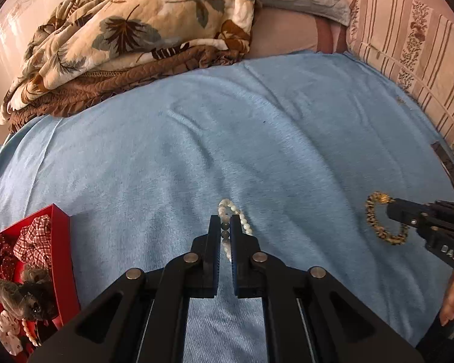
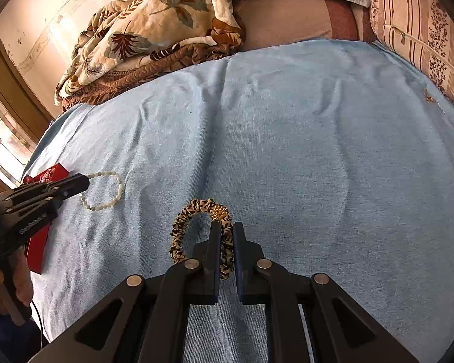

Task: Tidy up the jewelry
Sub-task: 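Lift the white bracelet and leopard hair tie and move both toward the tray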

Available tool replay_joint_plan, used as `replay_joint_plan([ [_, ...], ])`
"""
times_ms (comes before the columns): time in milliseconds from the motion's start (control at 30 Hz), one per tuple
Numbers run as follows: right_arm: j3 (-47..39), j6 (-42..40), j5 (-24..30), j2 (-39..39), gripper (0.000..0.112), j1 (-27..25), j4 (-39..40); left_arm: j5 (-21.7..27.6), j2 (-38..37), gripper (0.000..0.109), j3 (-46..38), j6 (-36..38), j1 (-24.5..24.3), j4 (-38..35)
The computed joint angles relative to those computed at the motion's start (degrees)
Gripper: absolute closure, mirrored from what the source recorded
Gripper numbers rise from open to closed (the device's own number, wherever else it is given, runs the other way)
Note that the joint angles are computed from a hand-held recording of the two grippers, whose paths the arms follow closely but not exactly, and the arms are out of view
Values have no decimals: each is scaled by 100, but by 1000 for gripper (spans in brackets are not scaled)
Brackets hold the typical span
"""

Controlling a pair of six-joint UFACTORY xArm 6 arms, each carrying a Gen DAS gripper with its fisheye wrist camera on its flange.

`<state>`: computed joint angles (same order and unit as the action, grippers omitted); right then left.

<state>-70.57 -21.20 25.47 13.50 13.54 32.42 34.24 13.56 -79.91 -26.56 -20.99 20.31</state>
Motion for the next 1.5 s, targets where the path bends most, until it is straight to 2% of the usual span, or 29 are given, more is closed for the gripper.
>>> replay_joint_plan([
  [367,23,14,-36,-23,104,22,-1,-74,-342,103,257,-74,-145,121],
  [667,53,-33,-37,-65,104,24,72,-86,-623,103,488,-359,-321,510],
  [1500,255,-90,-235,-213,104,76,177,182,-1236,103,1108,-964,-446,928],
])
